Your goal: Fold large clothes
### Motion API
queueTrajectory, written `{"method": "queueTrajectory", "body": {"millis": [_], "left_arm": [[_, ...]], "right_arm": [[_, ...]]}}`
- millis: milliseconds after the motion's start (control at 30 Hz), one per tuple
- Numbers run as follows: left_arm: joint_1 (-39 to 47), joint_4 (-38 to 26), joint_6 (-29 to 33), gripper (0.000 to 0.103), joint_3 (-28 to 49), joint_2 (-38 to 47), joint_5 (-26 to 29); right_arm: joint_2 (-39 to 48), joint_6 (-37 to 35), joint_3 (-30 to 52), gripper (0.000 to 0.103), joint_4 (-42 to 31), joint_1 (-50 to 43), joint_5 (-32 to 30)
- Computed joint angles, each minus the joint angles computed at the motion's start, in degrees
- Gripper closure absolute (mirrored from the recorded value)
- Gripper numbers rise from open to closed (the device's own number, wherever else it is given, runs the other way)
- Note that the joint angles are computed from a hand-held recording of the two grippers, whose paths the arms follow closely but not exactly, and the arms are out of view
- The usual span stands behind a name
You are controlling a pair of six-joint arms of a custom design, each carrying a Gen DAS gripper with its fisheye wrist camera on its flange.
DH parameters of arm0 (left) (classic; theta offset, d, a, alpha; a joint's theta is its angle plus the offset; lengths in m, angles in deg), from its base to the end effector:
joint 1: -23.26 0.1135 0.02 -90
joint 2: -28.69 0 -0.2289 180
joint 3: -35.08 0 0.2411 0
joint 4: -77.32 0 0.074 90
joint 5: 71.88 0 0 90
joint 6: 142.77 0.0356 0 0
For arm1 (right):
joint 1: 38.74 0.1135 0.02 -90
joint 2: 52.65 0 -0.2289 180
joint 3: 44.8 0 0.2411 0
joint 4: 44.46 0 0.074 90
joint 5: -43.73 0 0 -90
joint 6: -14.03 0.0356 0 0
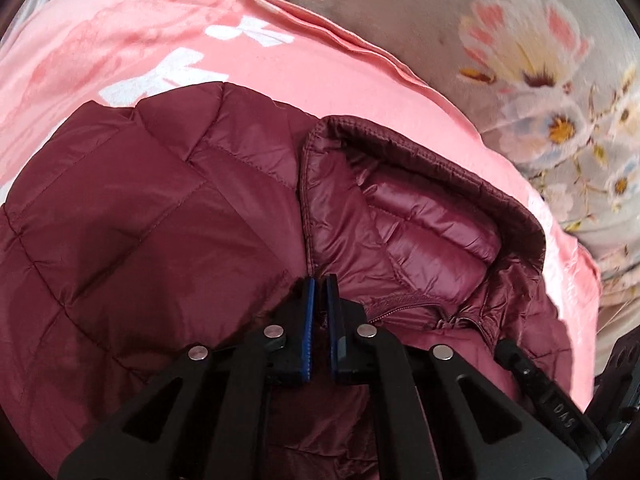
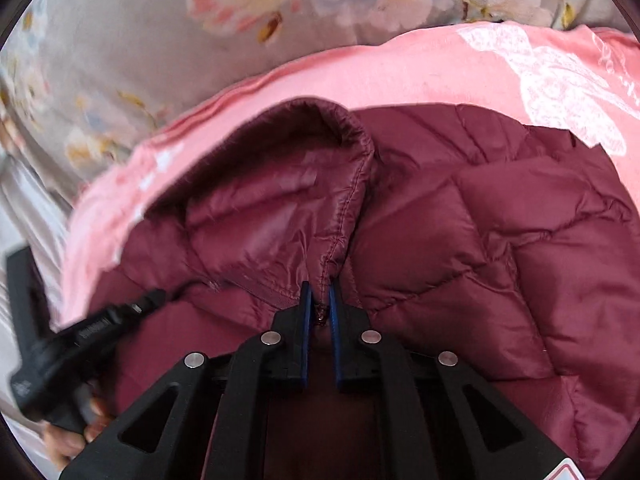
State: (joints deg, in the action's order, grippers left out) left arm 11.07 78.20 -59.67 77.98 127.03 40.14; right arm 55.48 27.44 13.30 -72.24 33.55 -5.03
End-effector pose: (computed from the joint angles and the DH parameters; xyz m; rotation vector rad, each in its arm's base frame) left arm 0.2435 -0.0663 0.0542 0.2735 2.5170 -0.6187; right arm 0.1037 0.2476 0.0478 0.7387 2.2923 0.2228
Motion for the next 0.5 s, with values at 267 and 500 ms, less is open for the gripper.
{"method": "queueTrajectory", "body": {"millis": [267,500], "left_arm": [[-0.35,6.59,0.39,0.096,-2.82,0.48,-1.14],[3.04,0.68,1.0,0.095,-6.14,-12.15,1.28]], "right_arm": [[-0.24,2.1,-0.85,0.094,0.01,1.61,1.8],[-10.53,14.9,0.58,0.085,-19.09,6.83,12.71]]}}
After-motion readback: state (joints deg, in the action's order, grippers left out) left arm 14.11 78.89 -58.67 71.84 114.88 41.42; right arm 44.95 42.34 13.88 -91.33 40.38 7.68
